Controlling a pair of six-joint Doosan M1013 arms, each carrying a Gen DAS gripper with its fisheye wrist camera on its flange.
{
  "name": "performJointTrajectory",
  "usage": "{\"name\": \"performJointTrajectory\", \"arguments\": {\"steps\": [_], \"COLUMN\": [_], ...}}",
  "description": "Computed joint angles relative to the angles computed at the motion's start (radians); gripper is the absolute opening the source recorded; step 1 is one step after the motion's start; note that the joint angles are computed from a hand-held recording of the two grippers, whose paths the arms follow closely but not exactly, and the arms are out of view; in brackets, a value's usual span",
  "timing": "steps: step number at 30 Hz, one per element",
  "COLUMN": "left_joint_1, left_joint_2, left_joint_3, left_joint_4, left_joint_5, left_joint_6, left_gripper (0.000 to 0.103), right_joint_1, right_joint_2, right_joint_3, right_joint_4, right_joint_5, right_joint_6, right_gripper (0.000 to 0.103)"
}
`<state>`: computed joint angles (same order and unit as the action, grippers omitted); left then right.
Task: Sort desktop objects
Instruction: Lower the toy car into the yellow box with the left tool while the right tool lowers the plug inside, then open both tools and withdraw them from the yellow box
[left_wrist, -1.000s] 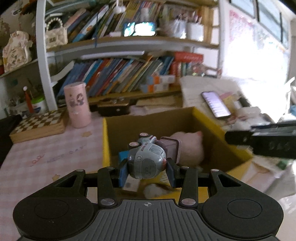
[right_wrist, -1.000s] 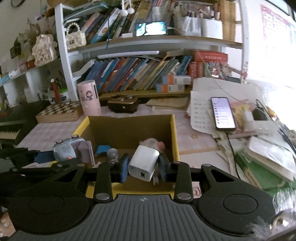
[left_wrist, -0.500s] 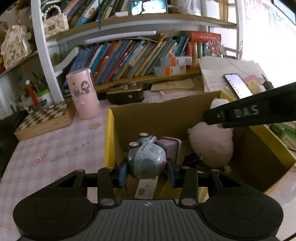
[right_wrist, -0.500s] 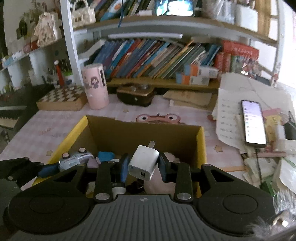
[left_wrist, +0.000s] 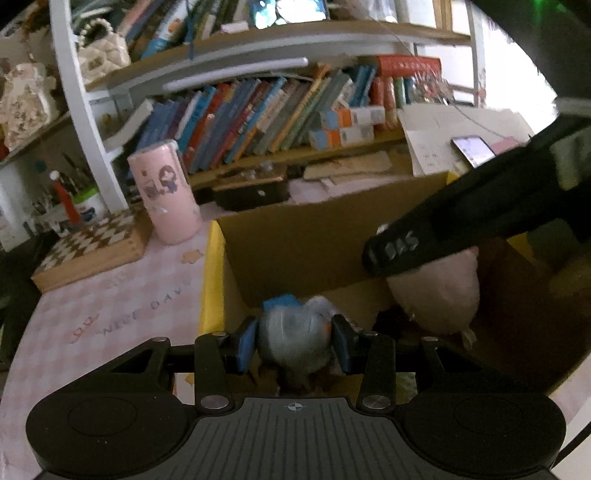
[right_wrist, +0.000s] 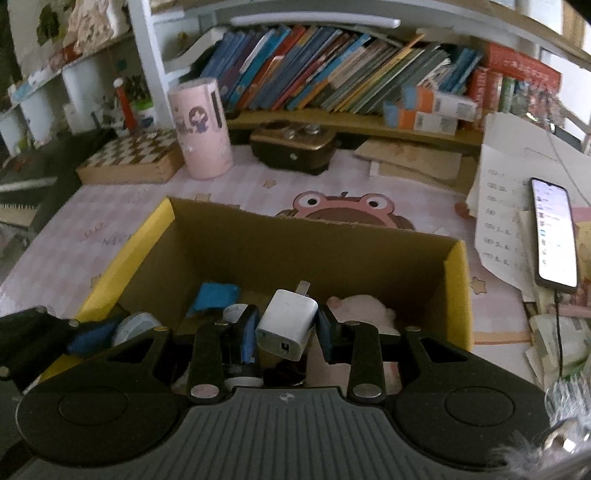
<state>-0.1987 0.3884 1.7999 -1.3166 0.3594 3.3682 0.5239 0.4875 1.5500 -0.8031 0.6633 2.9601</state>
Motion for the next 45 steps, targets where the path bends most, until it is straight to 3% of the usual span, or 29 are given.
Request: {"name": "performJointTrajectory", "arguments": {"steps": [2,8,12,17,22,30,37,45], "left_joint_1": [0.001,0.001,0.004,0.016,0.023,0.079,0.158,0.239], "left_joint_2": [-0.002,-0.002,-0.01,-0.02,-0.038,-0.072,-0.098,-0.114], "left_joint_3": [0.01,0.01,0.022,0.029,0.055,0.084,0.104,0.126], "left_joint_4": [-0.096,-0.115,-0.179,-0.202,-0.384,-0.572,-0.568,-0.512], "left_joint_5": [-0.009,-0.016,-0.016,0.018,0.026,0.087,0.128,0.165], "left_joint_6": [0.095,0.129,0.206,0.242,0.424,0.544,0.506,0.458], "left_gripper": [0.044,0.046,0.054,0.061,0.069,0.084,0.09,0.096], "right_joint_1": [-0.004,-0.028,-0.036,-0.034,-0.019,0.056,0.133,0.237], "right_joint_2": [0.01,0.037,0.052,0.051,0.034,-0.023,-0.054,-0.028], "right_joint_3": [-0.014,-0.053,-0.072,-0.067,-0.048,0.012,0.048,0.032], "right_joint_4": [0.027,0.136,0.181,0.157,0.077,-0.211,-0.33,-0.4], "right_joint_5": [0.002,-0.001,0.005,-0.01,-0.023,0.07,0.192,0.379], "right_joint_6": [-0.051,-0.175,-0.224,-0.185,-0.094,0.233,0.401,0.534], "right_gripper": [0.031,0.031,0.031,0.035,0.048,0.061,0.062,0.071]}}
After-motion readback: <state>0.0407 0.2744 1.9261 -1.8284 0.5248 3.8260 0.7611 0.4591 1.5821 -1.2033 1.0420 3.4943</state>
